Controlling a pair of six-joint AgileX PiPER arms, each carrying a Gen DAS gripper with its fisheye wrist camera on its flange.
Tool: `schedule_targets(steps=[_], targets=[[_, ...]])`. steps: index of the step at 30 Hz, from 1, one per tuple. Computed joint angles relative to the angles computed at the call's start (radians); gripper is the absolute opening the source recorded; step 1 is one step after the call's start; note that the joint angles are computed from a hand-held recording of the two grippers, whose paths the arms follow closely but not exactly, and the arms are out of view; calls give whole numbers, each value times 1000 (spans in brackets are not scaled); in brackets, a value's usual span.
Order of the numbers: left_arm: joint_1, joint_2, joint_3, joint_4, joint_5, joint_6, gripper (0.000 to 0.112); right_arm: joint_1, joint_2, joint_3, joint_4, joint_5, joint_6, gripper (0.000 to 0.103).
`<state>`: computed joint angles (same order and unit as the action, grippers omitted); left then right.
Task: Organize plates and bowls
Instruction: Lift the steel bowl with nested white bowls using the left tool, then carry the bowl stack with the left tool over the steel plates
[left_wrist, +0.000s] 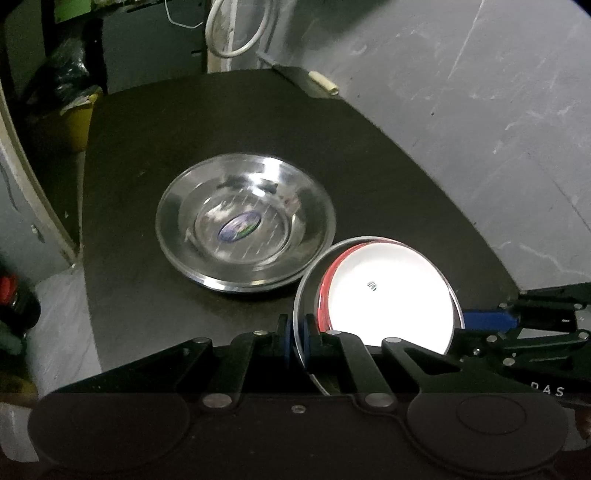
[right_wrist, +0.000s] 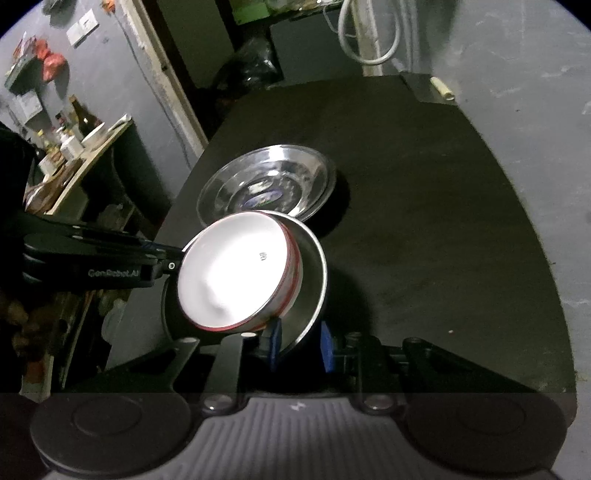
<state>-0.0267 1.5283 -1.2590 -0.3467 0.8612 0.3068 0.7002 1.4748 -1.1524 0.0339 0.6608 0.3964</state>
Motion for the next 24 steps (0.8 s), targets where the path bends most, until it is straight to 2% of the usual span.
schedule_targets(steps=[5, 11, 24], targets=[[-10, 14, -26, -13, -16, -9, 5, -30, -7, 0, 13, -15, -24, 26], [-2, 40, -53, -33, -51, -43, 5, -82, 17, -37, 86, -26, -128, 26], [26, 90, -111, 47, -110, -212, 4, -173, 199, -241, 325, 10, -482, 26]])
